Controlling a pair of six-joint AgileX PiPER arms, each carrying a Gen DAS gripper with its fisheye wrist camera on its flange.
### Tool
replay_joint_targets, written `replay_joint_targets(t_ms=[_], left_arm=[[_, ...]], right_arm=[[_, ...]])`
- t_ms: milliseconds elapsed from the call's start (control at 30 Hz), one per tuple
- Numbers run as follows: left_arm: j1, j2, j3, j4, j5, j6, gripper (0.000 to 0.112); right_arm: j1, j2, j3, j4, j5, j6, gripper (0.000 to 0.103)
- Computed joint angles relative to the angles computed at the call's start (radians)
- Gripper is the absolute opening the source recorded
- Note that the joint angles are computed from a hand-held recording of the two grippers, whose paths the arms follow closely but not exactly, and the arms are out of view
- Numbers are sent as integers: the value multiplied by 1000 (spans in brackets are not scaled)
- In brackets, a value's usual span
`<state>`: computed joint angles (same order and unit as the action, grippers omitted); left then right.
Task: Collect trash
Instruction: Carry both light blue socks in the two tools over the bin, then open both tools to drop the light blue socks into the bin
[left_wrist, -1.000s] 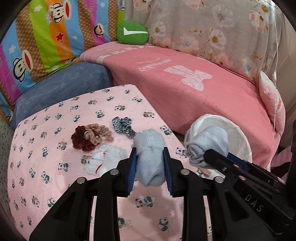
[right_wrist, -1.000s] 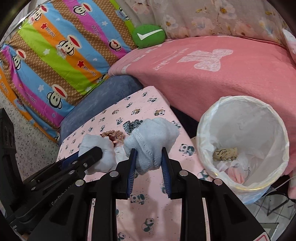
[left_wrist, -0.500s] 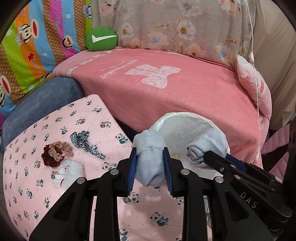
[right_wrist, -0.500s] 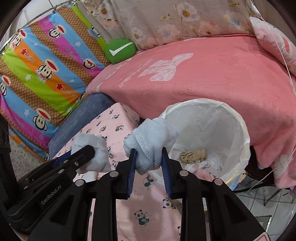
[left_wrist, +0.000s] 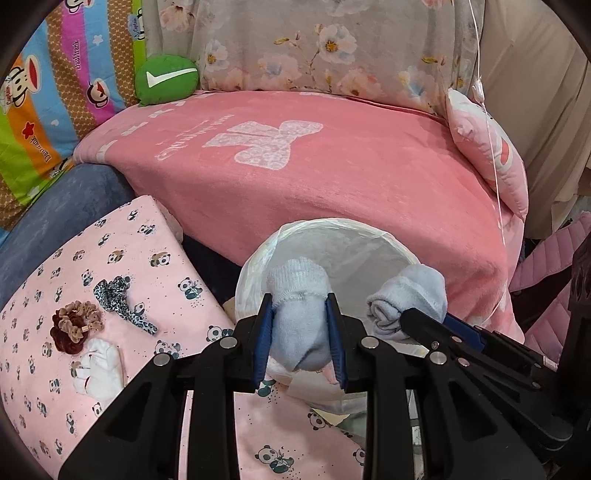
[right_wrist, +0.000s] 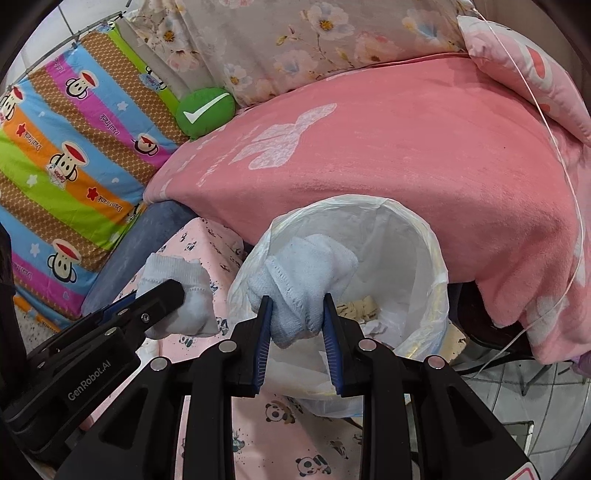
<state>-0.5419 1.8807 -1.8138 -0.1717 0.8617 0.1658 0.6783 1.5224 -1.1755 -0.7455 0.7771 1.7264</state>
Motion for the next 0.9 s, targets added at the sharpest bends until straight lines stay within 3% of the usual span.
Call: replay_joint_targets(t_ms=[267,300,433,900], left_arm=[[4,36,-46,-57,16,32,31],[5,37,-48,-64,13,36,34],[2,18,-22,-35,-29,4,67],[49,-31,54,-6,-50,-32,68]], right_arm=[[-16,1,21,-6,1,13,31],[-14,4,19,-9,4,17,32],[-4,16,8,-28,26,39,38],[50,68,-77,-20,86,-10,42]])
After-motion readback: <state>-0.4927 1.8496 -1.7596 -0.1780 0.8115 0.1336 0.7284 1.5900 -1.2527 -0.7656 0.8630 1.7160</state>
